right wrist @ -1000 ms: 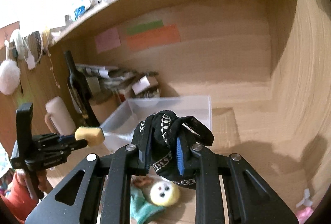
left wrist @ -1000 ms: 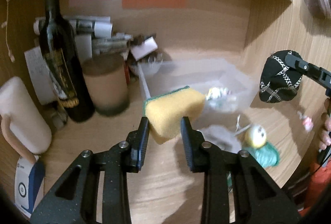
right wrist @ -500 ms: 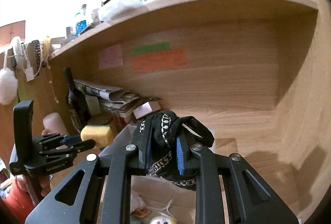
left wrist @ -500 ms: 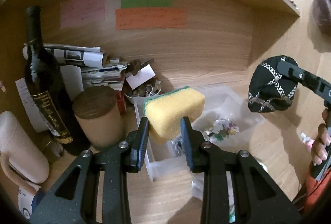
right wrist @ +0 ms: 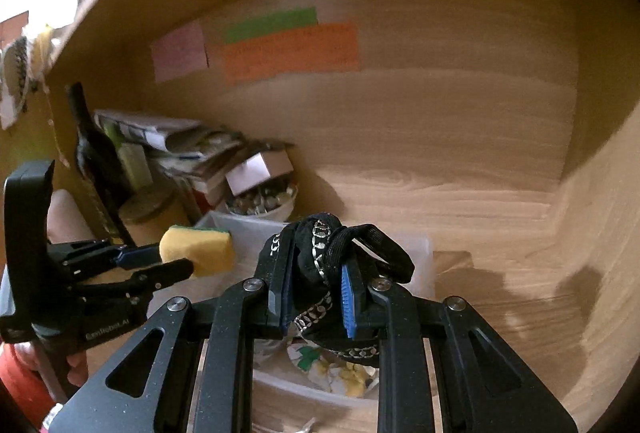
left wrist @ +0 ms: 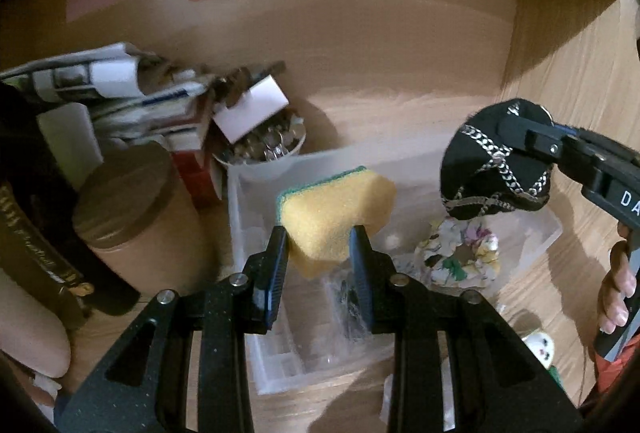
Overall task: Organize soft objects
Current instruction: 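Carry the bag and sponge over the clear bin and open both tools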
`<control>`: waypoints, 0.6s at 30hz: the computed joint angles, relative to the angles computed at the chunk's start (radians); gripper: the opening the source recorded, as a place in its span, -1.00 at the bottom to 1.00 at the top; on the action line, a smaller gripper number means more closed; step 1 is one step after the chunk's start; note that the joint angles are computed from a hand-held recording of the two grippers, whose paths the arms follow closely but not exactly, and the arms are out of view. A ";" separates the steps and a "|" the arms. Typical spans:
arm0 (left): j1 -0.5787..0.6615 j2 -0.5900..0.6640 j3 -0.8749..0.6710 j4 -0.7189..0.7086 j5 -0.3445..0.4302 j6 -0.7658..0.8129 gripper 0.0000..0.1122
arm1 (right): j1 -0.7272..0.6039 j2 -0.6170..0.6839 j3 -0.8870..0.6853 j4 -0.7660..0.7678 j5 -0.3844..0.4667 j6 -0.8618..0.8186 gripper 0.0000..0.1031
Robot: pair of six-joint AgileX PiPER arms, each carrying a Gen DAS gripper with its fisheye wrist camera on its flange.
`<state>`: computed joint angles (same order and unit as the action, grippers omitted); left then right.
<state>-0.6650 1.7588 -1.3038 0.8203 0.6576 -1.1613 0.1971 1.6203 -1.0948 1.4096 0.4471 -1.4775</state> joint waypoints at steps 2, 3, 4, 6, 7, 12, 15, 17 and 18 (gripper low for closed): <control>0.008 0.028 -0.021 -0.022 0.000 0.030 -0.44 | 0.010 0.030 -0.029 -0.040 -0.003 0.037 -0.66; 0.011 0.044 -0.035 -0.032 0.002 0.043 -0.44 | 0.017 0.045 -0.042 -0.061 -0.007 0.057 -0.66; 0.014 0.059 -0.047 -0.042 0.004 0.058 -0.44 | 0.023 0.057 -0.052 -0.078 -0.015 0.074 -0.66; 0.016 0.079 -0.062 -0.053 0.007 0.076 -0.44 | 0.038 0.083 -0.071 -0.120 -0.027 0.110 -0.66; 0.017 0.088 -0.069 -0.058 0.008 0.085 -0.44 | 0.046 0.100 -0.088 -0.152 -0.030 0.140 -0.66; 0.025 0.115 -0.089 -0.086 0.005 0.128 -0.44 | 0.051 0.161 -0.151 -0.328 0.013 0.295 -0.62; 0.031 0.113 -0.090 -0.132 -0.005 0.168 -0.38 | 0.059 0.177 -0.166 -0.399 0.019 0.360 -0.61; 0.032 0.108 -0.085 -0.141 -0.008 0.168 -0.24 | 0.061 0.182 -0.173 -0.434 0.027 0.395 -0.44; 0.037 0.108 -0.084 -0.144 -0.016 0.170 -0.21 | 0.061 0.185 -0.177 -0.442 0.032 0.408 -0.37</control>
